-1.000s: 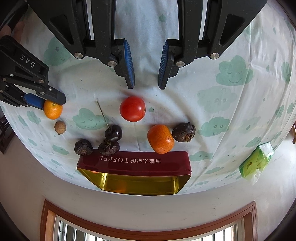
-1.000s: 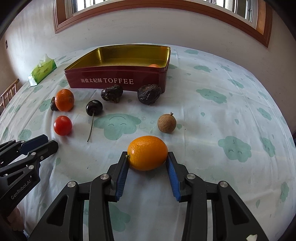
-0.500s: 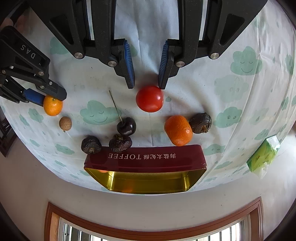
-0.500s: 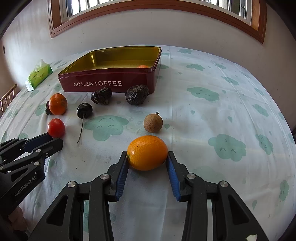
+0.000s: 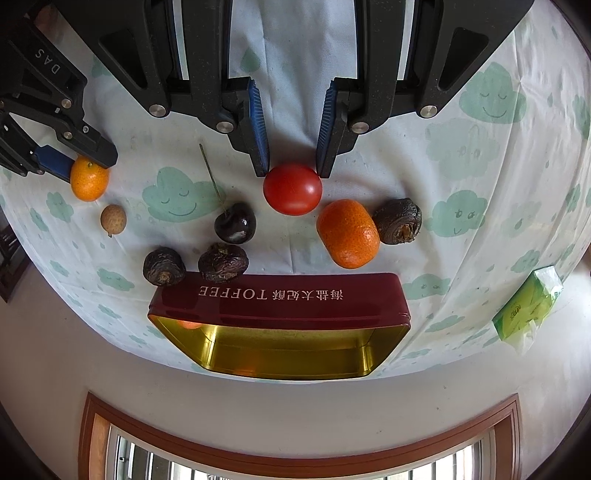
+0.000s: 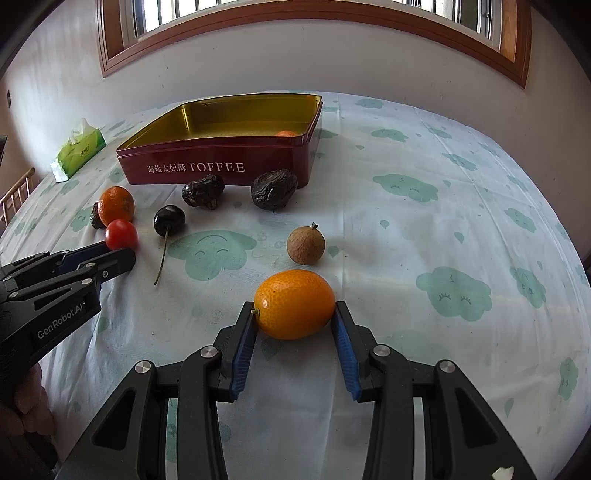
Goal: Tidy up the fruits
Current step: 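Close the left gripper on the red tomato while the right gripper holds the oval orange, then adjust the left gripper around the red tomato while the right gripper holds the oval orange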
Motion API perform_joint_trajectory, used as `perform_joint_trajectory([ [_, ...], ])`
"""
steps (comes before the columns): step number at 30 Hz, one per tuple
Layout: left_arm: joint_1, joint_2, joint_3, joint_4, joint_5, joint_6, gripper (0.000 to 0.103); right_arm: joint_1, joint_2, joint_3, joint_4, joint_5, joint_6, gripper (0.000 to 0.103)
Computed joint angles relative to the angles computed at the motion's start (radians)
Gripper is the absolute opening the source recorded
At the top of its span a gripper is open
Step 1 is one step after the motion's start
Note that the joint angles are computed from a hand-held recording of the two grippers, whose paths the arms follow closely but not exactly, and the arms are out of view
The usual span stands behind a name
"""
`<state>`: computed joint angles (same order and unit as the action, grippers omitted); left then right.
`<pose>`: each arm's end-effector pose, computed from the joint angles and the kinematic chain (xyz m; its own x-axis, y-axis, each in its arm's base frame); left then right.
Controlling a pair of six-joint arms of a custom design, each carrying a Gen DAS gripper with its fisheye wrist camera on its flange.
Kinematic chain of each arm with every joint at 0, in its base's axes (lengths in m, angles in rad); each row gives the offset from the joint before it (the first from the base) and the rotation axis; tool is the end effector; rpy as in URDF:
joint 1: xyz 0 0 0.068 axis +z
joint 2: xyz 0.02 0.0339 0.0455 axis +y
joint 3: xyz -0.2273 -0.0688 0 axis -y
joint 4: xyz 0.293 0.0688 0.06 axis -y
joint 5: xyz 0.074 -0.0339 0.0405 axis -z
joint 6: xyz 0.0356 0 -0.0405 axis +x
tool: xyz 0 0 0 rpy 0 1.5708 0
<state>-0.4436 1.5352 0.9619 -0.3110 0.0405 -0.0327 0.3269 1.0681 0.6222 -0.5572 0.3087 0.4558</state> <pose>0.3246 -0.1558 0.1474 -0.7130 0.3026 -0.6325 0.4289 0.9018 -0.0520 0.2485 0.0728 0.1495 -0.7835 0.1772 -0.5956 0.2157 0.9764 0.0067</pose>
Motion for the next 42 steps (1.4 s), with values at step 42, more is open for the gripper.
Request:
perform_joint_trajectory([
  [42,0.047,-0.135,-0.107,-0.031,0.096,0.072,0.024,0.004,0.007,0.009,-0.007,0.014,0.003,0.038],
])
